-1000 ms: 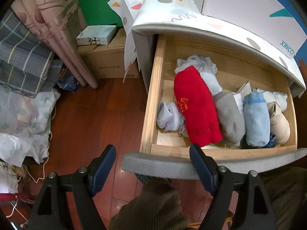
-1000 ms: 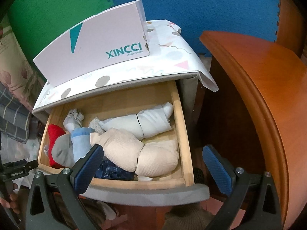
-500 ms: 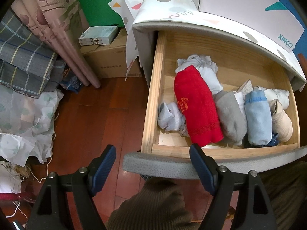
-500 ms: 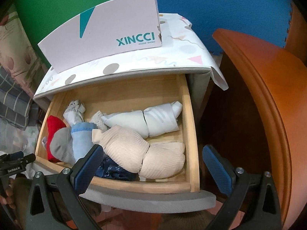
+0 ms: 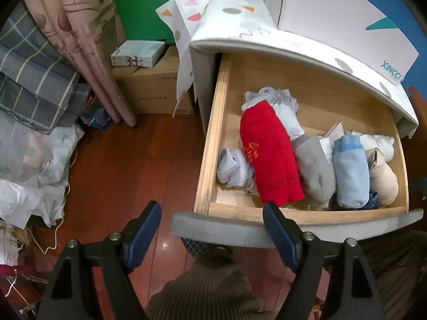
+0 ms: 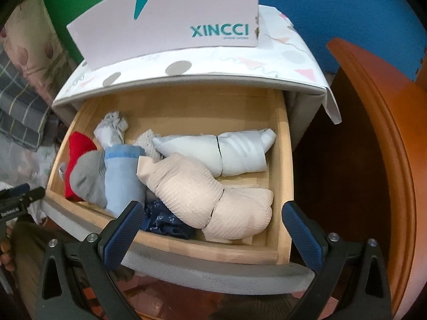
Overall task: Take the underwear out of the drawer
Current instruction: 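Move the right tool down toward the beige rolled underwear in the drawer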
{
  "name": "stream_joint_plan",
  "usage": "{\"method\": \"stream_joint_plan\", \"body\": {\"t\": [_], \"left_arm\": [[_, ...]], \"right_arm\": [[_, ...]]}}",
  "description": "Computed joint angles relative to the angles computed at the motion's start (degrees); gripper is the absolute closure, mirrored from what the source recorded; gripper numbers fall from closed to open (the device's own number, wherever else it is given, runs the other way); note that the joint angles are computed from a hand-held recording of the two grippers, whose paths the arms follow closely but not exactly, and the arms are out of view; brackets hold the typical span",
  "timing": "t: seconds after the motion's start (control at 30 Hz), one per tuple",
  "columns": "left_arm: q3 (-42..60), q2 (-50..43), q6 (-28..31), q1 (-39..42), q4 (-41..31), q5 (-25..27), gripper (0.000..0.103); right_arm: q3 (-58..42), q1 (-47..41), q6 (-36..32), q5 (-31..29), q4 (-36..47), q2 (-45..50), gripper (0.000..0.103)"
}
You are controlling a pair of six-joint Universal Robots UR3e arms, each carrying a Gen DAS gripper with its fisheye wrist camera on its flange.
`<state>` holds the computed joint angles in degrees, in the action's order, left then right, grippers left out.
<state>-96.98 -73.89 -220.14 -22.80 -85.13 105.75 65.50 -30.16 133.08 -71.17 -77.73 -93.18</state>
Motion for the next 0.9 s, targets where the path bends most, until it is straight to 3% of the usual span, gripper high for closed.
{"method": "stream_joint_plan", "body": {"t": [0.43,0.57,0.73,0.9], "left_arm": [[2.7,-0.5,-1.5,-6.0,4.6,8.6,0.022],[5.1,-3.0,0.4,-4.4,6.3,7.7,0.022],[5.9,-5.7,3.3,-0.9,8.2,2.0,0.022],[3.3,-6.7,3.2,-0.2,10.5,1.4,0.022]], "right_arm": [[-0.6,3.4,0.6,-4.8,-1.3,1.7,0.004],[-1.3,7.1,1.1,-8.6,-2.2,3.6,0.010],[-0.8,12.2,2.4,-13.5,-5.7,5.8,0.010],[-1.4,16.9,2.2,-18.2,-7.6,8.8,0.010]]}}
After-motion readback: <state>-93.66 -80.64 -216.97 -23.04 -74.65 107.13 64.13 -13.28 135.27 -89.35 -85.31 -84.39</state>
